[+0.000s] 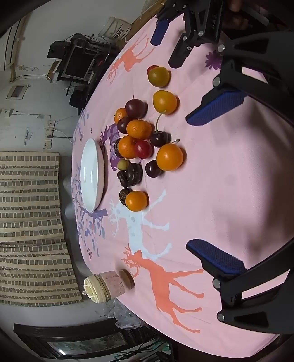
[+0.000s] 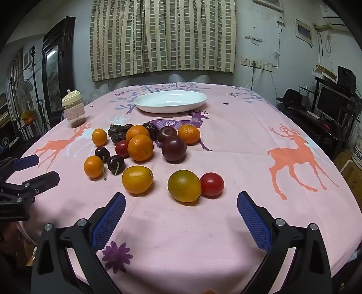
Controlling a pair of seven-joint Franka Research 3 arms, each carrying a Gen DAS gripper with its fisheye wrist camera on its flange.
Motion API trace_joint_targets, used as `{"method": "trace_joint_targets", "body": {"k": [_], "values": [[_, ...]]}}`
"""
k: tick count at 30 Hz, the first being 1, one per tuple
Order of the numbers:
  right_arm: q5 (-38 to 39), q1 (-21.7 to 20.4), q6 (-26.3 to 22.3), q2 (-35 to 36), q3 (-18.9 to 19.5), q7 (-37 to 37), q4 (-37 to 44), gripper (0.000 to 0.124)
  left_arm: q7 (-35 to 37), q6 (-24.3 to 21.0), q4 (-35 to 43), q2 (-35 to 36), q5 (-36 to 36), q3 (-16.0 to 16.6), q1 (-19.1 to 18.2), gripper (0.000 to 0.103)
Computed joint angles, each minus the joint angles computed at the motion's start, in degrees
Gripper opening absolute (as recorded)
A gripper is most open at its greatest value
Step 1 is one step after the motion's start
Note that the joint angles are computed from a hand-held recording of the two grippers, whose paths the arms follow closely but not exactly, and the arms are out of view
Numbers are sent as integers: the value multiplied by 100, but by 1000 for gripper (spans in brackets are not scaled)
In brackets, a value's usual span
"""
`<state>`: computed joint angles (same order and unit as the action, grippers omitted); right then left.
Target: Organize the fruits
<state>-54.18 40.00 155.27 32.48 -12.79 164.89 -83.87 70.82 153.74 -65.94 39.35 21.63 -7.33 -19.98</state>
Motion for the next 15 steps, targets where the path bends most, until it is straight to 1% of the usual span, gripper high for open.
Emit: {"method": "trace_joint_targets", "body": {"k": [1, 3, 7, 8, 9, 10, 15], "values": [[1, 1, 1, 0, -2, -1, 0, 99, -4, -41, 20, 6, -15, -4, 0, 98], [20, -3, -5, 0, 7, -24, -1, 99, -79, 21, 9, 4, 50, 60, -37, 98], [-8, 27, 7, -26, -26, 23, -29, 99, 4, -15, 149, 96, -3, 2, 0, 99], [-20, 26, 6, -21, -26, 29, -24, 99, 62, 87, 116, 94, -101, 85, -43, 98], [-15, 18, 3, -18, -16, 19, -20, 99, -90, 128, -117, -50, 133, -32, 78, 98], [-17, 15, 0, -15, -15, 21, -16, 99, -47, 179, -151, -63, 49, 52, 25, 98], [-17, 10, -7, -5, -8, 18, 0, 99, -116, 191, -225, -98, 91, 68, 15, 98]]}}
